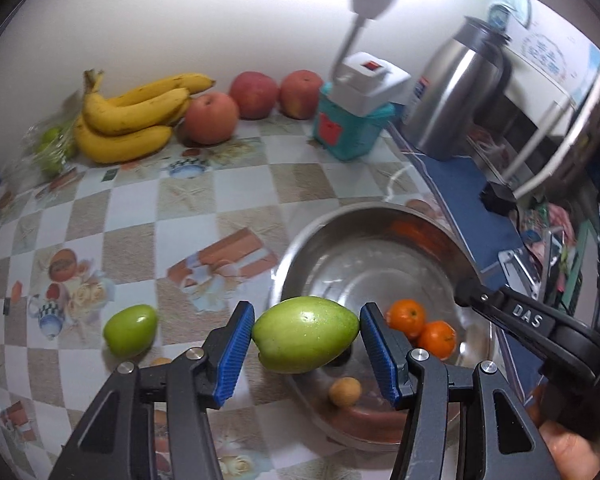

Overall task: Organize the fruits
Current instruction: 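Carry the mango with the left tool while the right carries the plum over the bowl, then open the left tool to drop the mango in the bowl while the right releases the plum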

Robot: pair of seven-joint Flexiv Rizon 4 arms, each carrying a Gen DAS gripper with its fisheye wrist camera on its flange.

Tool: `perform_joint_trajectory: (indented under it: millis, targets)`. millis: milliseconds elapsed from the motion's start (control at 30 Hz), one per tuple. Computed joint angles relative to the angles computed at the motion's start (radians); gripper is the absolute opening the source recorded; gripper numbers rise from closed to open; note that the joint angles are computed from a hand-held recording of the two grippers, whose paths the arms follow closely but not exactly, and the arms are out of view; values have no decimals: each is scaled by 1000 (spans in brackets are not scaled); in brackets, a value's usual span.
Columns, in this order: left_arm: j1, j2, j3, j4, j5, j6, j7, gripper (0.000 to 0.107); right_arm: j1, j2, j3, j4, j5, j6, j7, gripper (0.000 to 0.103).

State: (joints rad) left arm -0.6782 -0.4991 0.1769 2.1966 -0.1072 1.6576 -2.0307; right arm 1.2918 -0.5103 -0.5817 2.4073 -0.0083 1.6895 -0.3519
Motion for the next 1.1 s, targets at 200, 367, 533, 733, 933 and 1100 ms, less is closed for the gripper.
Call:
perform_joint_trajectory:
  millis: [200,367,533,733,933,1100]
  targets:
    - [-14,-40,-31,-55,24,-29,29,58,-27,-9,19,5,17,18,-4,27]
    - [-19,-72,-60,-100,41,-62,42,58,-56,-14,44,3,30,26,-23,27]
    - [-1,-91,-95,-116,43,-73,40,58,-104,-16,92,-4,32,24,-34,28]
    - [31,-108,-139,-126,36,-89,47,58,-155,-20,141,-16,10,3,-34,28]
    - [47,-116,-163,-126,30,-94,47,59,-183,-20,162,-22,-23,-14,-16,28]
    - [70,-116,-189,-118,20,-86,53,61,-198,-14,172,-25,-57,-37,-2,28]
